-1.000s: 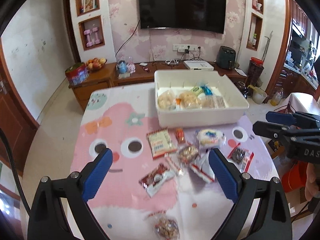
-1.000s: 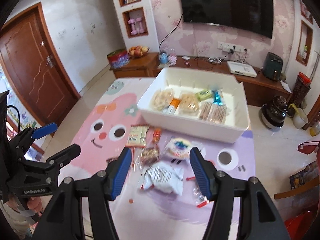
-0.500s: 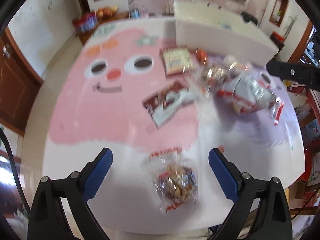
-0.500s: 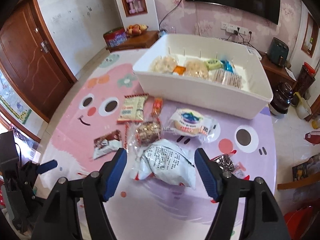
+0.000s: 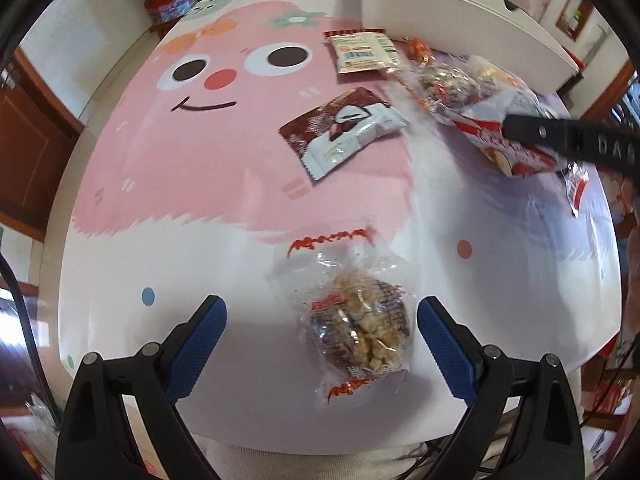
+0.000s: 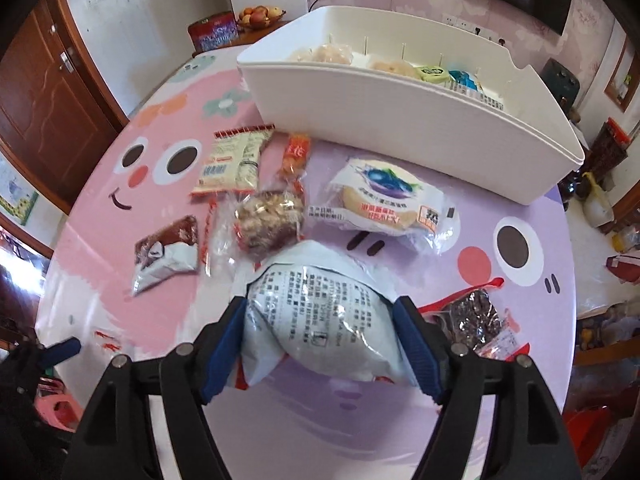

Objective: Organize snacks
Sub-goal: 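Grasp the clear nut-cluster bag with the left tool while the right tool grasps the white printed bag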

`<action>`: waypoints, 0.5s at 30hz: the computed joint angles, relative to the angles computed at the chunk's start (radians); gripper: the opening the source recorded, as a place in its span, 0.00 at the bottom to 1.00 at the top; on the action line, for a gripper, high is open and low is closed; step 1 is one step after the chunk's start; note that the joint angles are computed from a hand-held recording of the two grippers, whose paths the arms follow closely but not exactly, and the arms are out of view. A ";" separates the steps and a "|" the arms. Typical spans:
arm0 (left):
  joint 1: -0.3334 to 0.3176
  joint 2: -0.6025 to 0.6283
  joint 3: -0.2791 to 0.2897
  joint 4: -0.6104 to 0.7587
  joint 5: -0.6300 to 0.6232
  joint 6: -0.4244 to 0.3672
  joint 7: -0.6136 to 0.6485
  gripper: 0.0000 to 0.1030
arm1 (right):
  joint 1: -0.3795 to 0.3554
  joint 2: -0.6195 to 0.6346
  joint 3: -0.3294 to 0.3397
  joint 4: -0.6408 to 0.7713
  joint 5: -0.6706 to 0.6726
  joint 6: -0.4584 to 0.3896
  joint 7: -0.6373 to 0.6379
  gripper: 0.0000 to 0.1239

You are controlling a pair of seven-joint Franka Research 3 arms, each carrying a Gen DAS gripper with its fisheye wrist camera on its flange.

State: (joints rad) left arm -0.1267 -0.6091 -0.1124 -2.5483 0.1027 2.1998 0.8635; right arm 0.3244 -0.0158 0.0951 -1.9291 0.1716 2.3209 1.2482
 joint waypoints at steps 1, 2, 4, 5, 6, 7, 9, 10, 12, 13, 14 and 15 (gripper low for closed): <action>0.000 -0.010 0.005 -0.009 -0.007 0.003 -0.004 0.92 | 0.000 -0.002 0.000 -0.003 0.000 0.002 -0.002 0.60; -0.001 -0.016 0.011 -0.018 -0.018 0.009 -0.007 0.92 | 0.000 -0.002 -0.001 -0.004 0.003 0.004 -0.004 0.60; -0.001 -0.016 0.018 -0.023 -0.032 0.007 -0.008 0.88 | -0.003 -0.004 -0.003 -0.007 0.016 0.004 -0.004 0.60; -0.004 -0.014 0.022 -0.025 -0.042 0.004 -0.005 0.87 | -0.005 -0.006 -0.005 -0.009 0.026 0.001 -0.005 0.60; -0.006 -0.014 0.026 -0.029 -0.050 0.006 0.001 0.85 | -0.006 -0.007 -0.006 -0.011 0.033 -0.001 -0.008 0.61; -0.009 -0.012 0.028 -0.030 -0.059 0.004 0.006 0.85 | -0.009 -0.008 -0.008 -0.012 0.039 -0.007 -0.008 0.63; -0.007 -0.009 0.023 -0.029 -0.056 0.003 0.011 0.83 | -0.014 -0.002 -0.012 -0.001 0.048 -0.040 -0.003 0.68; -0.006 -0.008 0.021 -0.028 -0.054 0.004 0.014 0.80 | -0.018 -0.001 -0.015 -0.002 0.066 -0.053 -0.004 0.68; -0.006 -0.010 0.011 -0.028 -0.044 0.008 0.015 0.75 | -0.023 -0.008 -0.018 -0.013 0.093 -0.059 -0.014 0.68; -0.005 -0.004 0.007 -0.021 -0.038 0.007 0.015 0.69 | -0.025 -0.007 -0.019 -0.012 0.103 -0.071 -0.021 0.68; -0.002 0.006 0.002 -0.012 -0.026 0.009 0.016 0.66 | -0.027 -0.003 -0.020 -0.008 0.111 -0.092 -0.023 0.68; -0.001 0.019 -0.002 -0.002 -0.016 0.011 0.017 0.60 | -0.030 0.000 -0.021 -0.007 0.127 -0.109 -0.027 0.68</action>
State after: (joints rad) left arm -0.1275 -0.5903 -0.1148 -2.5503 0.0864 2.2109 0.8802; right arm 0.2949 -0.0157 0.0737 -1.9358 0.2987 2.2117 1.2213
